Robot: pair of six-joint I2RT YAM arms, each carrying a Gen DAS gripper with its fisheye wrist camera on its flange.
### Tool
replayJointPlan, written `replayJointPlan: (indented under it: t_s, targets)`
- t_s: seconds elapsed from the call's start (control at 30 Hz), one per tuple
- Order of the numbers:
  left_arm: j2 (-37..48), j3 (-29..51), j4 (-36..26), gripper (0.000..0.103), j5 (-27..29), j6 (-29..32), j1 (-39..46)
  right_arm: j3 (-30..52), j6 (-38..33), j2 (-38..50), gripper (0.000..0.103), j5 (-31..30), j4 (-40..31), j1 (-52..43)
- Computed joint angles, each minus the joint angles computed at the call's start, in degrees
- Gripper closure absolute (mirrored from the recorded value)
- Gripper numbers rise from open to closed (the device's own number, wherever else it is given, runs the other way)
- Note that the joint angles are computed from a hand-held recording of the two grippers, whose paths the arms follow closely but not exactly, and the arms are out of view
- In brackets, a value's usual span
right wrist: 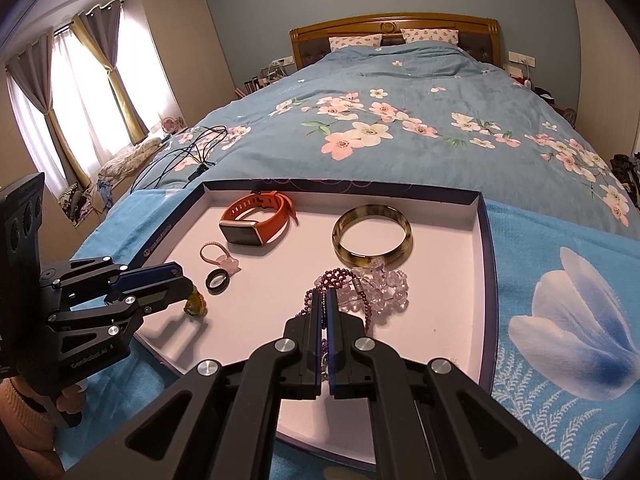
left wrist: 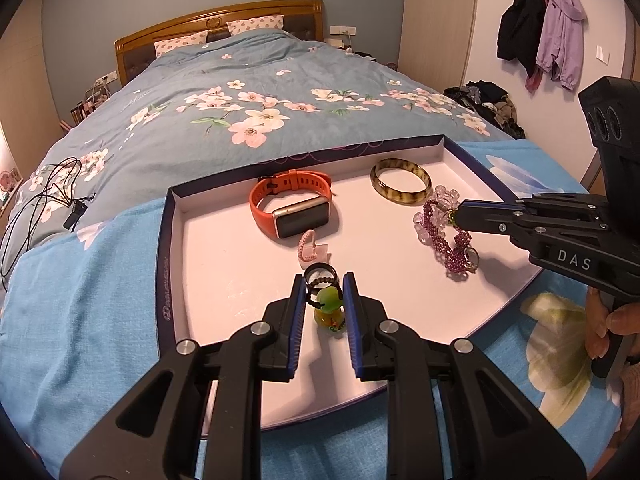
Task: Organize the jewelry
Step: 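Open both grippers to release the rings and lift away from the box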
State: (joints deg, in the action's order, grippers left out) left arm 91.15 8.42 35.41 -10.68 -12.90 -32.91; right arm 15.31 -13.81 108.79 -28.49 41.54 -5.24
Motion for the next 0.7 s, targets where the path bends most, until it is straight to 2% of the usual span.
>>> replayJointPlan:
  t_s: [0.33,0.43,0.7]
  targets:
    - [2.77,0.02,2.12,0.083,0.28,0.14,0.32,1.37,1.04,2.44,0.102,2.06,0.47,1.0]
    - [3.06,0.01,2.16,0.082,-0.39,-0.07,0.14,1.29,1.2,2.84,0.099,2.46,1.03,0.81]
    - [0.09,-1.1,0.79,0.062,-1.76,-1.35,-0.18,0.53,1.41,3.09,0.094,2.36,2.55,0.44]
